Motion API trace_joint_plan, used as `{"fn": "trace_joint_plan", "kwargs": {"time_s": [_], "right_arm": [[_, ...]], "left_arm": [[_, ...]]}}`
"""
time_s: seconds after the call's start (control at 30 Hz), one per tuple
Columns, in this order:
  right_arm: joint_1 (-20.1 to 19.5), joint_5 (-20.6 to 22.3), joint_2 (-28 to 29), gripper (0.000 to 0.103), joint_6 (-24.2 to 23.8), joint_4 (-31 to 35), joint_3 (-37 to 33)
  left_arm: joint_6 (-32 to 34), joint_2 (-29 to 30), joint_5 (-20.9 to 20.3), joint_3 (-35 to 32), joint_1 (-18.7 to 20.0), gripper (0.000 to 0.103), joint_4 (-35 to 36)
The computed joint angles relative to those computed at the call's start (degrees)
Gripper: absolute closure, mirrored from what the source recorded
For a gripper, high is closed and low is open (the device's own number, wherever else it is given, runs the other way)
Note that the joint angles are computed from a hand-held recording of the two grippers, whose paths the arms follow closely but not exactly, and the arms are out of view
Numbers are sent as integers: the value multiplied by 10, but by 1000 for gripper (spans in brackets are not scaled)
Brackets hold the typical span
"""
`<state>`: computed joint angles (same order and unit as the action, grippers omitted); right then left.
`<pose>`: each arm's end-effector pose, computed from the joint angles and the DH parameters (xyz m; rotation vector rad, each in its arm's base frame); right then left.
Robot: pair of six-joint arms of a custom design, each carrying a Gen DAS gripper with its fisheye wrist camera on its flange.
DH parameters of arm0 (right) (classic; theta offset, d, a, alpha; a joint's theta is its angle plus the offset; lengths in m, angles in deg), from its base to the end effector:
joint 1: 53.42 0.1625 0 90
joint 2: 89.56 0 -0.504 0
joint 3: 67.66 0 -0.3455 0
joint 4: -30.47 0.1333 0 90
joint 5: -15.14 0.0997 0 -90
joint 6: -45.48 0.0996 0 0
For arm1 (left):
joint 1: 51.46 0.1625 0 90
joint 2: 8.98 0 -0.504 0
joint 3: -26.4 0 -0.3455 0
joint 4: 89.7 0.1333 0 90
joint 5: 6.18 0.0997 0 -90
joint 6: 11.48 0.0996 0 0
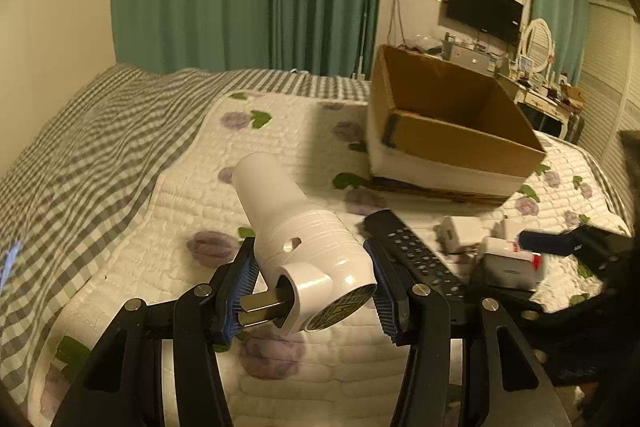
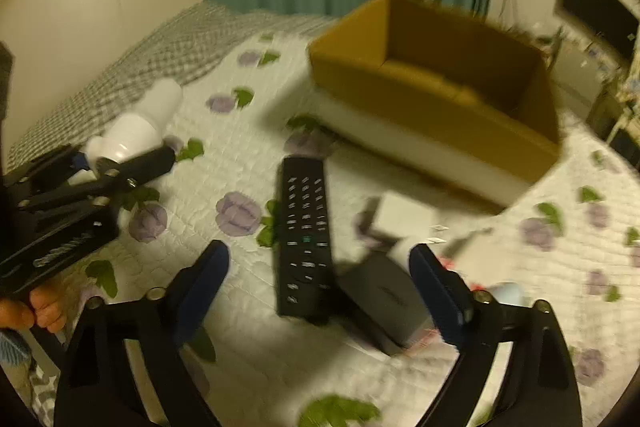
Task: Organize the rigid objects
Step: 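Grasp the black TV remote with the right tool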
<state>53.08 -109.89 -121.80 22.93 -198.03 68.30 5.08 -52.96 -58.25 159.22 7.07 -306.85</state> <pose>0.2073 -0.4317 0.0856 0.5818 -2.3544 0.7146 -0.0933 -0.5251 0.1672 0.7194 2.3230 -0.9393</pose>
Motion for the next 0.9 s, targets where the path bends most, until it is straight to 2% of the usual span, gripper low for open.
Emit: {"fn": "trace_joint_plan", "kwargs": {"time_s": [0.1, 0.27, 0.47, 0.5, 0.67, 0.9], "right_arm": [[-13, 2, 10, 34, 3, 48, -32], [-25, 4, 17, 47, 4, 118, -75], [-33, -14, 26, 55, 18, 166, -106], [-35, -17, 26, 60, 20, 172, -110], [-30, -14, 23, 63, 21, 139, -94], [8, -18, -1, 66, 1, 79, -61]], "left_arm": [[6, 4, -4, -9, 13, 49, 2], [-4, 4, -11, -20, 30, 49, 25], [-3, 4, -12, -20, 33, 49, 34], [-3, 4, -11, -18, 32, 49, 33], [-2, 2, -1, -11, 23, 49, 29], [-2, -11, -11, 14, -7, 49, 14]]}}
